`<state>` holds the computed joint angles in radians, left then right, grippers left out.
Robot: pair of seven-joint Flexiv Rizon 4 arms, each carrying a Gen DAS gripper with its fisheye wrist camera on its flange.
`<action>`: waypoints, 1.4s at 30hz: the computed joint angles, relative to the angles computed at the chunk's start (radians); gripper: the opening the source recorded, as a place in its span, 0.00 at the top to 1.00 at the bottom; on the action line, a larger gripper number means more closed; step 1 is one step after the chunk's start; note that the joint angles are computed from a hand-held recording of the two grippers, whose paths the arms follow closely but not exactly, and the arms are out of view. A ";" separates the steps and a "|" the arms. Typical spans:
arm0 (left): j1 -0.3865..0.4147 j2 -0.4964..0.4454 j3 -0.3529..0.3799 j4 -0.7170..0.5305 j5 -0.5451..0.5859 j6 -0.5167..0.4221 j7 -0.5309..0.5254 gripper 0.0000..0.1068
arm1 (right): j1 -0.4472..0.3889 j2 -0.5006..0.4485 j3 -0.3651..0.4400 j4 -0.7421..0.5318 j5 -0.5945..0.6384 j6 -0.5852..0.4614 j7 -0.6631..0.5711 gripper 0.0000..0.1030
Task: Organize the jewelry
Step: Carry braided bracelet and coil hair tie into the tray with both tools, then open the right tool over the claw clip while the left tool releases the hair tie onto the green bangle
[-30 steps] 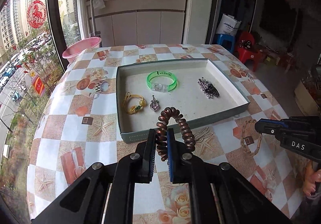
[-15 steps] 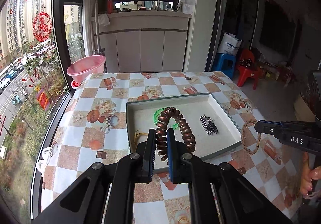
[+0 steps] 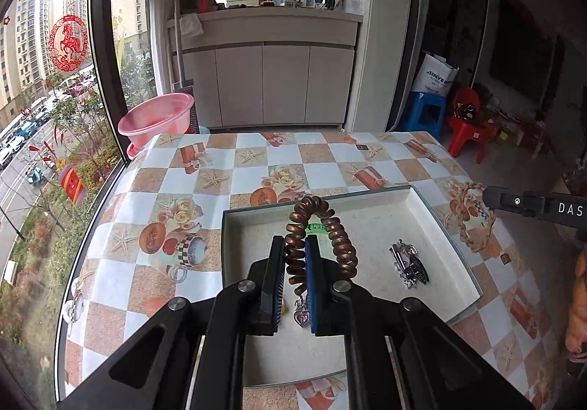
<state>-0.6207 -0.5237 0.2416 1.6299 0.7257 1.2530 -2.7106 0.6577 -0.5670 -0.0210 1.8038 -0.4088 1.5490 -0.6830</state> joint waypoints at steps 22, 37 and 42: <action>-0.012 -0.240 0.034 -0.121 -0.243 -0.011 0.211 0.79 | -0.117 -0.241 0.144 -0.195 0.137 -0.079 -0.089 0.93; -0.032 -0.240 0.035 -0.163 -0.212 -0.121 0.196 0.79 | -0.146 -0.257 0.199 -0.213 0.179 -0.128 -0.133 0.75; -0.033 -0.232 0.028 -0.166 -0.190 -0.134 0.181 0.79 | -0.146 -0.247 0.201 -0.199 0.188 -0.076 -0.151 0.46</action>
<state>-0.6536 -0.7555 0.2699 1.4638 0.5362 1.1193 -2.5293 0.5114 -0.8137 0.1804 1.6051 -0.2213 1.4727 -0.8342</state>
